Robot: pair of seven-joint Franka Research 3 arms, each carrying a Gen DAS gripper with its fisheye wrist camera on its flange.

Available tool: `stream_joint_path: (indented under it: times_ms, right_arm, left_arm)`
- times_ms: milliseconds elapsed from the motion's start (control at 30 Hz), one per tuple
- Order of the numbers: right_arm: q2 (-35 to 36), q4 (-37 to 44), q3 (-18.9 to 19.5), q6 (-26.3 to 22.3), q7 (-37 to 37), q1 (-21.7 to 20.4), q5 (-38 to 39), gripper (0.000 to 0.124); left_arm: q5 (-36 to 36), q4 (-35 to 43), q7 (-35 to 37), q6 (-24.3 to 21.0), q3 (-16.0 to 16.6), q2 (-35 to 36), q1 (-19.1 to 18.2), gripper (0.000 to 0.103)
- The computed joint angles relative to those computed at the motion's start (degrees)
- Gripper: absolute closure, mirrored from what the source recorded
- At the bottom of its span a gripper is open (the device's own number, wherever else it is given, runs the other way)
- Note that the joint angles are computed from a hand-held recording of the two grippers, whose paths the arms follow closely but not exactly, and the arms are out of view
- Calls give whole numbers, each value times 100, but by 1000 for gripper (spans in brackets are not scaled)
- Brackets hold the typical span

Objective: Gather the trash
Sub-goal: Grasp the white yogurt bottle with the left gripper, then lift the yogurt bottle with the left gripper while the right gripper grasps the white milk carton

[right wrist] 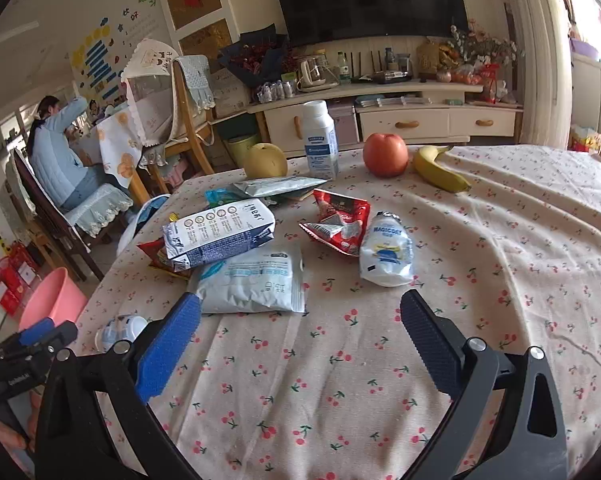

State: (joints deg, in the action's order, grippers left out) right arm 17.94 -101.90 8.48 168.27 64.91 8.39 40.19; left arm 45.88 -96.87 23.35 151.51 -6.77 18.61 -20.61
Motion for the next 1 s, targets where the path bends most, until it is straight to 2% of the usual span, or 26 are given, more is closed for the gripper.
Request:
stream_joint_path:
  times_ms: [33,133,233,300,467,633,800,867,933,1000]
  right_arm:
    - [60,109,108,-169,-120,-100,159,25]
    - [234,366,-110,-526,180,62,-202,25]
    - [389,585,-168,-668,305,85,-397,25]
    - [509,730,-263,-729,505,128,-585,25]
    - [949,1264,-596,-954,1321,188,-1127,25]
    - [1550,2041,-886,-1351,2230,147,-1709,25]
    - [2230,2998,-781,-1850,2604,-51,-1968,27]
    - [2443,3325,-801,-2023,2717,-43,-2117,29]
    - [2567,3524,-751,-2114,2728,-61,-2179,43]
    - [2661,3691,-854,-2192,2791,39,-2407,45]
  left_arm:
    - [-151,1,157,16,-53,25,66,3]
    - [-580,132,699,-196,-163,184,153,3]
    - [-874,291,923,-519,-167,361,140,3]
    - [-1115,379,994,-581,-180,467,162,3]
    - [-1061,801,1000,-947,-38,797,-19,3]
    - [-1147,1153,1078,-1072,20,1089,-100,3]
    - [-1139,1586,1185,-1280,85,1385,-202,8]
    - [-1141,1746,1224,-1357,112,1489,-237,8]
    - [-1137,1844,1251,-1380,136,1553,-259,9]
    - [-1163,1886,1278,-1335,138,1588,-249,9]
